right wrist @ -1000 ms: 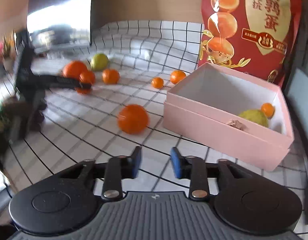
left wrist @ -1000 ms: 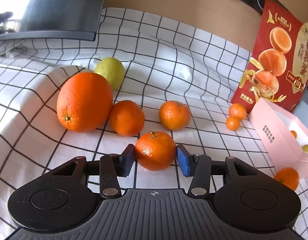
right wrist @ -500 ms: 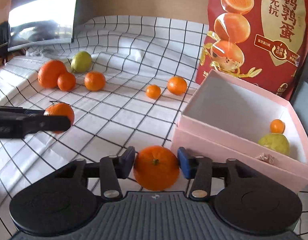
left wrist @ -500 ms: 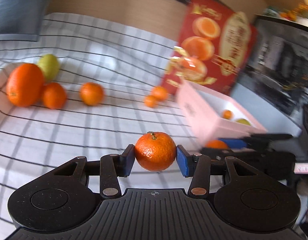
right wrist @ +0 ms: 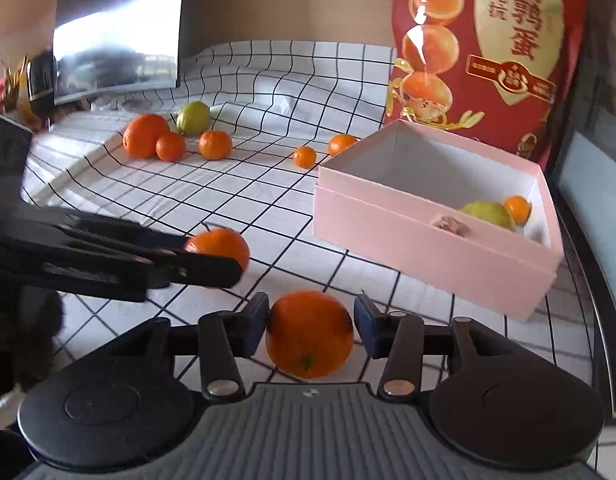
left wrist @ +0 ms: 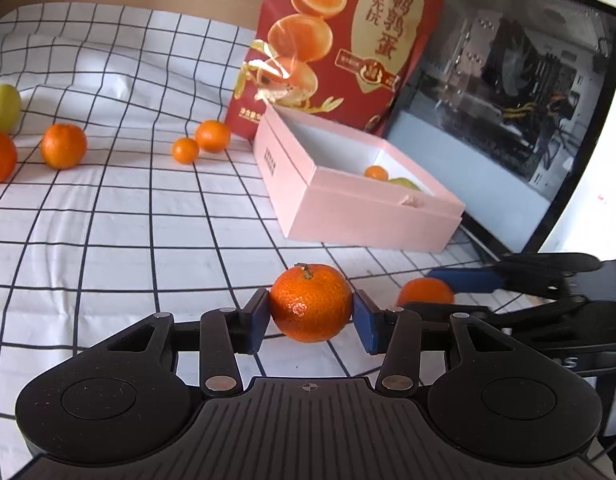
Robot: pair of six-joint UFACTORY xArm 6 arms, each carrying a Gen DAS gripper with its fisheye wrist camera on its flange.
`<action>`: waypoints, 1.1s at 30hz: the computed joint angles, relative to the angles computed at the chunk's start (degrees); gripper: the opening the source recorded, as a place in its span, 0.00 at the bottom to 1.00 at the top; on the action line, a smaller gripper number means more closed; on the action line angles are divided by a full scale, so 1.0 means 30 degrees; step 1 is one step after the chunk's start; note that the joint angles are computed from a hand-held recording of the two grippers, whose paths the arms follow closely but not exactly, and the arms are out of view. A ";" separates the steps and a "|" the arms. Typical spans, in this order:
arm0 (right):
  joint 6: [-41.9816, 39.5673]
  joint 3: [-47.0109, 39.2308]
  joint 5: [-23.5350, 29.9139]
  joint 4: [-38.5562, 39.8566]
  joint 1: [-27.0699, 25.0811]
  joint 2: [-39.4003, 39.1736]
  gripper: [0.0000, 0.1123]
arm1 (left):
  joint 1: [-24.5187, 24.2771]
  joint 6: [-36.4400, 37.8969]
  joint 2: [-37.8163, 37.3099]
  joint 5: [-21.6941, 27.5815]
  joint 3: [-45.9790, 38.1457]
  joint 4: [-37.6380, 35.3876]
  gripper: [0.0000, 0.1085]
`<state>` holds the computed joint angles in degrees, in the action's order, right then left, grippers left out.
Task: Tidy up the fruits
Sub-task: 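Carry the mandarin in the left tool and the orange in the right tool over the box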
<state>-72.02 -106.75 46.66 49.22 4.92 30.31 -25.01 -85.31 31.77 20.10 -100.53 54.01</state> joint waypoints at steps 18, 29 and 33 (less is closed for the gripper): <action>0.1134 0.1427 -0.0259 -0.2003 -0.0358 -0.0427 0.92 | 0.0049 -0.1548 -0.0186 0.0132 0.0308 0.0406 0.46; 0.2140 -0.1058 0.2754 -0.1859 -0.0536 0.0725 0.82 | -0.0113 -0.5808 -0.0772 0.1735 0.0855 0.2833 0.46; 0.3225 -0.1962 0.2241 -0.1203 -0.0113 0.1443 0.73 | -0.0064 -0.5787 -0.0801 0.1625 0.0928 0.2838 0.46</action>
<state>-62.34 -112.64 53.39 45.61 4.58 34.64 -25.20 -102.67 29.37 24.97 -97.74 62.52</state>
